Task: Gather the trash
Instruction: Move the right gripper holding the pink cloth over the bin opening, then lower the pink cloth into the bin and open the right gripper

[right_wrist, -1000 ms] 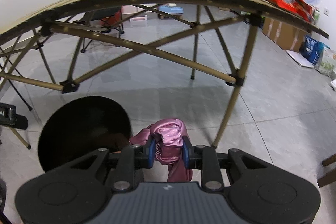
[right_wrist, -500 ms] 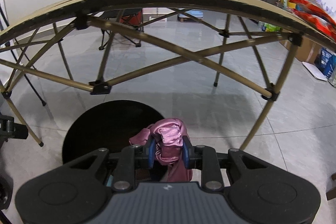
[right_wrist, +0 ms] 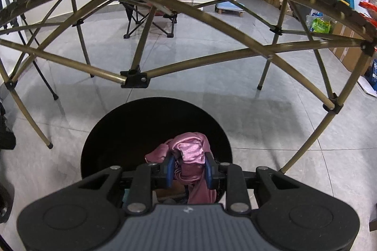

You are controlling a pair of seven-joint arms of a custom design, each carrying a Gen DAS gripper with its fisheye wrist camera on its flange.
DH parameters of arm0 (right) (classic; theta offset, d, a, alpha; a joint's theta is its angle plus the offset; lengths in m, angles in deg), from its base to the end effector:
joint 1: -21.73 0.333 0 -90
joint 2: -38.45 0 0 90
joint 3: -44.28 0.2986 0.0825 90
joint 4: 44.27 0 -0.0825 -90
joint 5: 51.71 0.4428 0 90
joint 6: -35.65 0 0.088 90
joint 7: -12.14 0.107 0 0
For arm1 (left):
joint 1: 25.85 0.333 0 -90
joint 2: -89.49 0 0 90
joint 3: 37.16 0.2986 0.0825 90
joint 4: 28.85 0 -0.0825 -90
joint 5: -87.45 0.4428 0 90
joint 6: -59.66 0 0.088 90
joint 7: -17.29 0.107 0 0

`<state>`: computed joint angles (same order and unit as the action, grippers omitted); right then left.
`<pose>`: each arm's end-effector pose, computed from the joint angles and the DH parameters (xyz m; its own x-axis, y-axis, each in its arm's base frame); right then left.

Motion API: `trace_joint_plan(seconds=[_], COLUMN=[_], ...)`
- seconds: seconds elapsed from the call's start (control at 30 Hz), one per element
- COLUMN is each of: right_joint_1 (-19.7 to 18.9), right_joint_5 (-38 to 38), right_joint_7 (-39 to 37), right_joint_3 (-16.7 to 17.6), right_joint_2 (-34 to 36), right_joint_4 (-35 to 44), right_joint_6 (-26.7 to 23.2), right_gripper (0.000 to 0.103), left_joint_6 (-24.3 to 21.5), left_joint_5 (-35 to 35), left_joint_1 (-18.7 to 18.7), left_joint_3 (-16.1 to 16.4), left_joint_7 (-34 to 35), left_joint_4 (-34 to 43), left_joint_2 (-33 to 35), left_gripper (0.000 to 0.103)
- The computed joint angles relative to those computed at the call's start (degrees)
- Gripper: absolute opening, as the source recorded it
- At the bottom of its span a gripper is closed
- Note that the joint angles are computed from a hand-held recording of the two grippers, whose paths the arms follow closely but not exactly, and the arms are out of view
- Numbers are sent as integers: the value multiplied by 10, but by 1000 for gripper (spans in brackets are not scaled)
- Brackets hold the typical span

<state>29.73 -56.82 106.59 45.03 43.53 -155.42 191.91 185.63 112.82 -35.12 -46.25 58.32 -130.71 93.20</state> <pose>0.6700 0.1063 0.4760 0.1322 -0.9908 0.0288 -0.7555 -0.1195 -0.6442 0.6421 -0.1951 0.5203 0.3421 -0.9388 -0.0406 -0.8206 -0.2774 -0.4996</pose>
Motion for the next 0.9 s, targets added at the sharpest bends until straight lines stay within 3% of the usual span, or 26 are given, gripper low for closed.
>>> trace_joint_plan(seconds=[0.57, 0.77, 0.8, 0.9], right_joint_1=[3, 1, 1, 2], right_joint_5=[23, 46, 52, 55], right_joint_7=[-21, -38, -40, -30], right_joint_3=[10, 14, 14, 13], right_joint_2=[37, 42, 42, 40], right_joint_4=[41, 48, 48, 46], right_joint_6=[-45, -56, -54, -46], right_gripper=[25, 29, 37, 83], left_joint_6=[-8, -8, -8, -9], left_joint_5=[-6, -6, -6, -6], left_joint_1=[9, 10, 10, 10], left_joint_3=[3, 3, 3, 3], left_joint_7=[-3, -2, -2, -3], left_joint_4=[-7, -8, -8, -7], left_joint_2=[-4, -4, -4, -4], left_gripper=[103, 103, 103, 103])
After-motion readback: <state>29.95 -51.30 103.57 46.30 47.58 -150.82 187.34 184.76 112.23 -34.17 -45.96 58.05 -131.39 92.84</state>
